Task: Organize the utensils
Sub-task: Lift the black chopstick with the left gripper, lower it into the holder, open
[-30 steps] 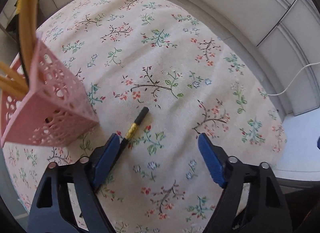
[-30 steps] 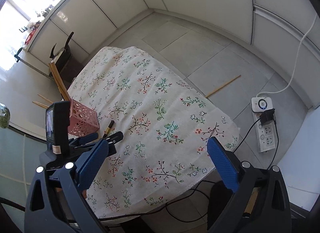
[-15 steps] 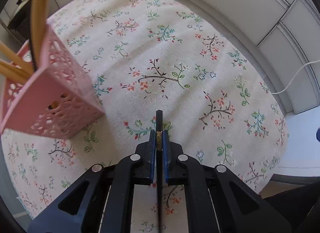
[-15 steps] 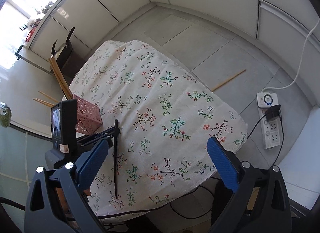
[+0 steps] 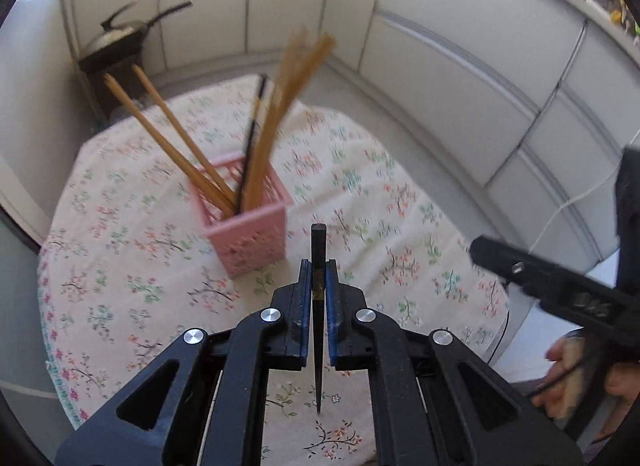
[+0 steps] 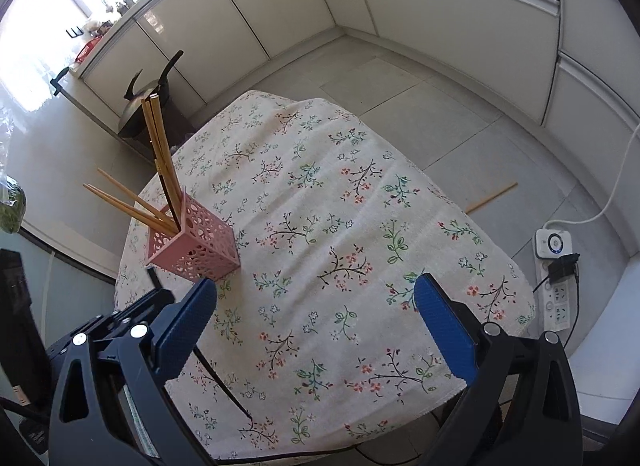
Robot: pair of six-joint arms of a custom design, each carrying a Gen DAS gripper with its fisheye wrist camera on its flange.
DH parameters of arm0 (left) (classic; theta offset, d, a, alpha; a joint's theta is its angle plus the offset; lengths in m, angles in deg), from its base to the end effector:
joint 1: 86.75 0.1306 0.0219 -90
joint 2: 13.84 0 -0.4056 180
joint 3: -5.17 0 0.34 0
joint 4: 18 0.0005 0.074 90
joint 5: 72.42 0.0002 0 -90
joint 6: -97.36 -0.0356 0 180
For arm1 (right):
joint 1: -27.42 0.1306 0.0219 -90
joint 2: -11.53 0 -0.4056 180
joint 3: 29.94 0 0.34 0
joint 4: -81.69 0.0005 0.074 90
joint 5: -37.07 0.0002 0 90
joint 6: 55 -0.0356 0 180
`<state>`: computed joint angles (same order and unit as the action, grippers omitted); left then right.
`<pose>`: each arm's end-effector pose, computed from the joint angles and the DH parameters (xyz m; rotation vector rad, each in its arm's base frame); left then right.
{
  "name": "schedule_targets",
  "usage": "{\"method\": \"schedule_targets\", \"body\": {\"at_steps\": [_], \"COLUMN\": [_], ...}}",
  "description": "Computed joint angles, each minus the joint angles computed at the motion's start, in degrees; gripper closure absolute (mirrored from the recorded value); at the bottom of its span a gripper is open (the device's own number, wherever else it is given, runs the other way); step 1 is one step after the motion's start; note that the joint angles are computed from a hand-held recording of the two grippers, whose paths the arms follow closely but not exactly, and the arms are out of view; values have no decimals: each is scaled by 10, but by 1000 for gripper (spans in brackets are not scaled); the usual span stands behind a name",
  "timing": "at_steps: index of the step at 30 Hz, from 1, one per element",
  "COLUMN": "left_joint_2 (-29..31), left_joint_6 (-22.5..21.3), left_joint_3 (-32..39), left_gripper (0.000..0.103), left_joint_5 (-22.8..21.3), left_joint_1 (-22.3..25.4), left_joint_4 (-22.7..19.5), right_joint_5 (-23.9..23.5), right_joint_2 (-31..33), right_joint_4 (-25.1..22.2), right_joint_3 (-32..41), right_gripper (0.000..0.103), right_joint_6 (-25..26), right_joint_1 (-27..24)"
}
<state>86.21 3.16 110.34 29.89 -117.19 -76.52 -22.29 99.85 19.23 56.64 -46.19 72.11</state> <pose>0.4236 -0.2583 0.4729 0.8393 2.3882 -0.4556 0.2941 0.2647 0.4314 0.9178 2.2899 0.1953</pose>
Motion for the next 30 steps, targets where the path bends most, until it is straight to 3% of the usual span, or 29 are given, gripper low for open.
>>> {"method": "schedule_targets", "body": {"at_steps": [10,16,25,30], "left_joint_2": [-38,-39,9,26], "left_joint_6": [72,99,104,91], "left_joint_3": [41,78,122,127], "left_gripper": [97,97,97,95], "left_joint_5": [40,-1,-62,-85], "left_joint_1": [54,54,36,27], "left_joint_4": [87,143,132,111], "right_joint_5": [-6,-34,-36,22], "right_joint_2": [25,25,21,28], "right_joint_4": [8,4,3,-12], "right_joint_3": [23,10,5,33], "right_gripper": [7,7,7,7], "right_joint_6": [24,17,34,65], "right_joint_1": [0,-10,-12,0]}}
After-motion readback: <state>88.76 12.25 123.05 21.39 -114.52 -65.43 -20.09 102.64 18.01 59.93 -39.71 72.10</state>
